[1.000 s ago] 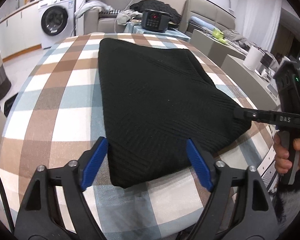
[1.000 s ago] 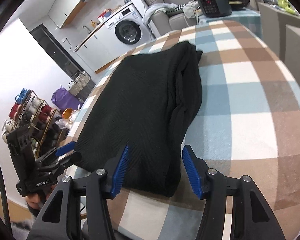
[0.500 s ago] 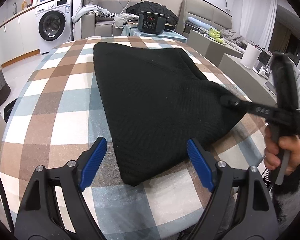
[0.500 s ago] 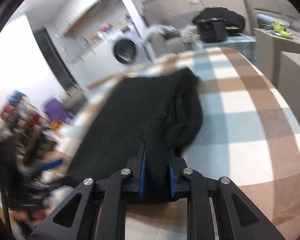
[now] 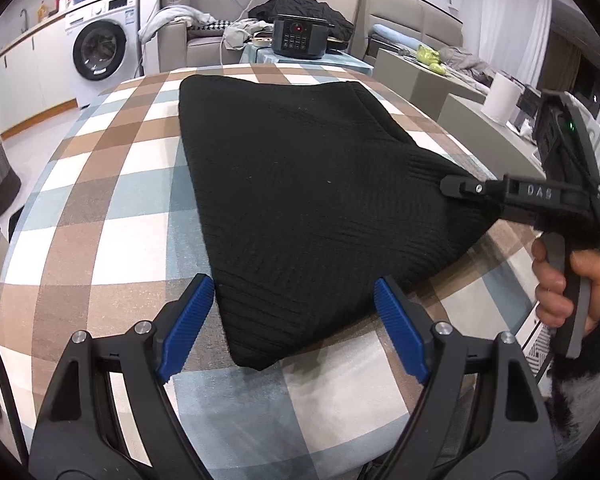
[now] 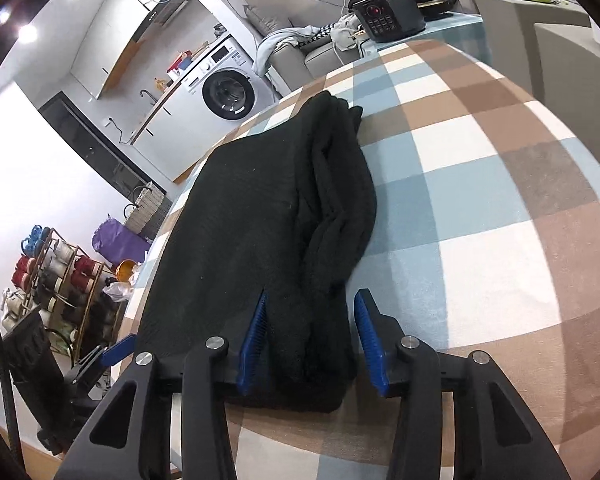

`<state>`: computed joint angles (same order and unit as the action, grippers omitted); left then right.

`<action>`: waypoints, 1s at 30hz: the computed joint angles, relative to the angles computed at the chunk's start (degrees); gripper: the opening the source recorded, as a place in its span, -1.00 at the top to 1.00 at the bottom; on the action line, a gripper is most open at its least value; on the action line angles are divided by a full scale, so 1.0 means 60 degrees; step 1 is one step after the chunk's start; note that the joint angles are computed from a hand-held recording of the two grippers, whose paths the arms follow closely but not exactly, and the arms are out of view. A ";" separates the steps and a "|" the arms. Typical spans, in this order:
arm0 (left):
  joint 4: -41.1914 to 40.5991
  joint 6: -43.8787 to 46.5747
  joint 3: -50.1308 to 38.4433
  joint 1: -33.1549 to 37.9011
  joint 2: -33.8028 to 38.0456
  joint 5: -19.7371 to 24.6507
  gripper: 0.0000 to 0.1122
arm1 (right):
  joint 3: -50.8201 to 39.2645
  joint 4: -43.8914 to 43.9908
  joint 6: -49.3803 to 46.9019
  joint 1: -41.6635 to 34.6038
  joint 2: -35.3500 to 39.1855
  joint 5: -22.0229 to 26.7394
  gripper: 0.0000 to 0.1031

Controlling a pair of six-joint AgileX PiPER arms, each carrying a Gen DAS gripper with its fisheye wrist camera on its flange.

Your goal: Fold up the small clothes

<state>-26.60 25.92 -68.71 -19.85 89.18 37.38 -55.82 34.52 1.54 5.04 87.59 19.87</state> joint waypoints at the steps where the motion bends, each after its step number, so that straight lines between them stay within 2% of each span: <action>1: -0.0026 -0.0093 -0.0057 0.0102 0.0055 -0.0004 -0.44 | -0.0052 0.0255 -0.0233 0.0026 0.0118 -0.0049 0.13; 2: 0.0069 -0.0303 -0.0068 0.0168 0.0062 -0.0049 -0.44 | -0.0100 0.0739 -0.0677 0.0019 0.0252 -0.0052 0.18; 3: 0.0215 -0.0613 -0.0116 0.0260 0.0108 -0.0093 -0.44 | -0.0124 0.0885 -0.0740 0.0078 0.0322 -0.0107 0.36; 5: 0.0158 -0.0832 -0.0243 0.0535 0.0210 0.0036 -0.44 | -0.0258 0.0033 0.0065 0.0365 0.0401 -0.0153 0.53; 7: -0.0263 -0.0664 -0.0371 0.0911 0.0319 0.0207 -0.44 | -0.0385 -0.0435 0.0503 0.0587 0.0372 0.0173 0.58; 9: -0.0441 -0.0592 -0.0508 0.1174 0.0405 0.0285 -0.44 | -0.0466 -0.0089 0.0225 0.0737 0.0325 0.0657 0.59; 12: -0.0622 -0.0311 -0.0741 0.1451 0.0535 0.0414 -0.44 | -0.0802 -0.1956 0.1432 0.1228 0.0160 0.1191 0.54; 14: -0.0613 -0.0240 -0.0920 0.1511 0.0662 0.0473 -0.44 | -0.1228 -0.2279 0.1461 0.1042 0.0101 0.1853 0.42; 17: -0.0607 -0.0213 -0.1346 0.1550 0.1023 0.0633 -0.44 | -0.1504 -0.1986 0.1075 0.0453 -0.0072 0.1767 0.22; 21: -0.0495 -0.0394 -0.2169 0.1482 0.1694 0.0883 -0.44 | -0.2822 -0.2718 0.1590 -0.0237 0.0744 0.1625 0.22; 23: -0.0333 -0.0644 -0.2615 0.1379 0.2002 0.0972 -0.44 | -0.3809 -0.2110 0.1027 -0.0664 0.1664 0.1982 0.22; 27: -0.0230 -0.0900 -0.3505 0.1359 0.2571 0.1249 -0.44 | -0.5378 -0.1614 0.1066 -0.1041 0.3202 0.2834 0.24; 30: -0.0345 -0.0906 -0.3895 0.1421 0.2850 0.1405 -0.44 | -0.5393 -0.0085 -0.0175 -0.1295 0.3558 0.2859 0.27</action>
<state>-28.67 20.49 -92.08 -11.32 106.28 45.81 -88.18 34.01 0.49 -2.73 108.93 37.02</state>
